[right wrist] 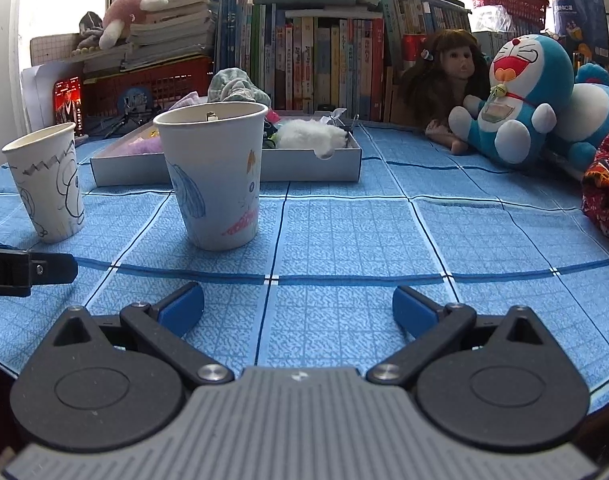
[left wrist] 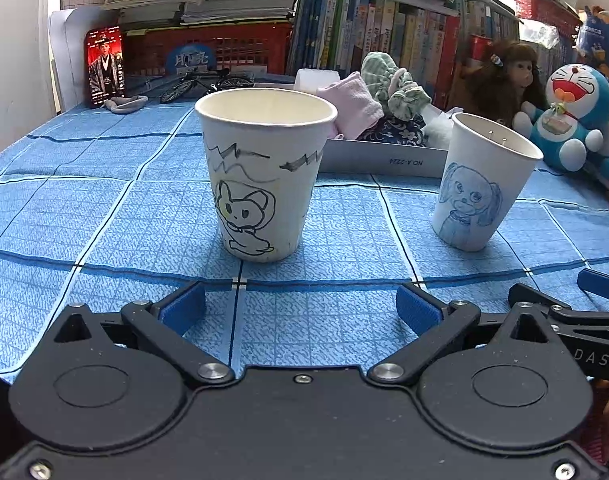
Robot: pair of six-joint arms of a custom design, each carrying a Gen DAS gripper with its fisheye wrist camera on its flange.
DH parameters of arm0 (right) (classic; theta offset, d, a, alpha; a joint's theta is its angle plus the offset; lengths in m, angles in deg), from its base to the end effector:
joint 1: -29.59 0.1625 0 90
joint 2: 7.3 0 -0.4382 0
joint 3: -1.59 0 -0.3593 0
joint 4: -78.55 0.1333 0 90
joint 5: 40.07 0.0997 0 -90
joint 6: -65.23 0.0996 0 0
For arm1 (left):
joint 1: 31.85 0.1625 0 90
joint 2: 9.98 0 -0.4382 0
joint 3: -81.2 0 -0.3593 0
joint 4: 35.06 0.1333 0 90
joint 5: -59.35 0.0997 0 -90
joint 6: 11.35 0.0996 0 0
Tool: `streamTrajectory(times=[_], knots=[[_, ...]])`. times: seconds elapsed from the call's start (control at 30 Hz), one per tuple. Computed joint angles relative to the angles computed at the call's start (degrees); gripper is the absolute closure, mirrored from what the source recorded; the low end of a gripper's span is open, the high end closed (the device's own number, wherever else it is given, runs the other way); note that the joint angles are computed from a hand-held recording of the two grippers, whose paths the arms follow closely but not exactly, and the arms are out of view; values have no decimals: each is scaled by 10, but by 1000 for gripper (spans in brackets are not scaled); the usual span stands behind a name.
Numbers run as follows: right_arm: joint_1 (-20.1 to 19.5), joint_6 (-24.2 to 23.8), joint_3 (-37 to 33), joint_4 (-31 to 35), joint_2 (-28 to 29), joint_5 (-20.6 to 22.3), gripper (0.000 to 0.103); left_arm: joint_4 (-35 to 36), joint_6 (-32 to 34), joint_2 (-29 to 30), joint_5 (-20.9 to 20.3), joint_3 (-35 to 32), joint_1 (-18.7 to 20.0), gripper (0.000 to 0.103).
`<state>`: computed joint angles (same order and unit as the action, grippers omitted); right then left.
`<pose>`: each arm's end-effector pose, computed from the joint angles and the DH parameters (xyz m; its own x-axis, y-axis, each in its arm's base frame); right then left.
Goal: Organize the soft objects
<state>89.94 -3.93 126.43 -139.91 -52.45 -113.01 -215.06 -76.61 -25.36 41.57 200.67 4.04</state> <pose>-0.1114 -0.5242 0.1319 -0.6391 -0.4353 0.6341 -0.7625 0.4666 -0.4483 -0.2100 -0.4336 -0.1235 -0.7100 -0.3560 -0.6076 0.3368 0.5861 -0.7369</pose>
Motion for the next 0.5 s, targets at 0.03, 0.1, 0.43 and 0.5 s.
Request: streamTrajectory(times=[0.03,0.1,0.43,0.5], knots=[[1,1,0,-1,1,-3,0,2,0,0,0,-1,1,1],[3,-1,-2,-2,2,-7,0,12,-4,-1,1,-4,2,0],[6,2,-4,5,0,-13,0,91,-44,-12,3,-16,6,0],[6,2,-5,6,0,-13,0,97,-47,-13,3,-17,7,0]])
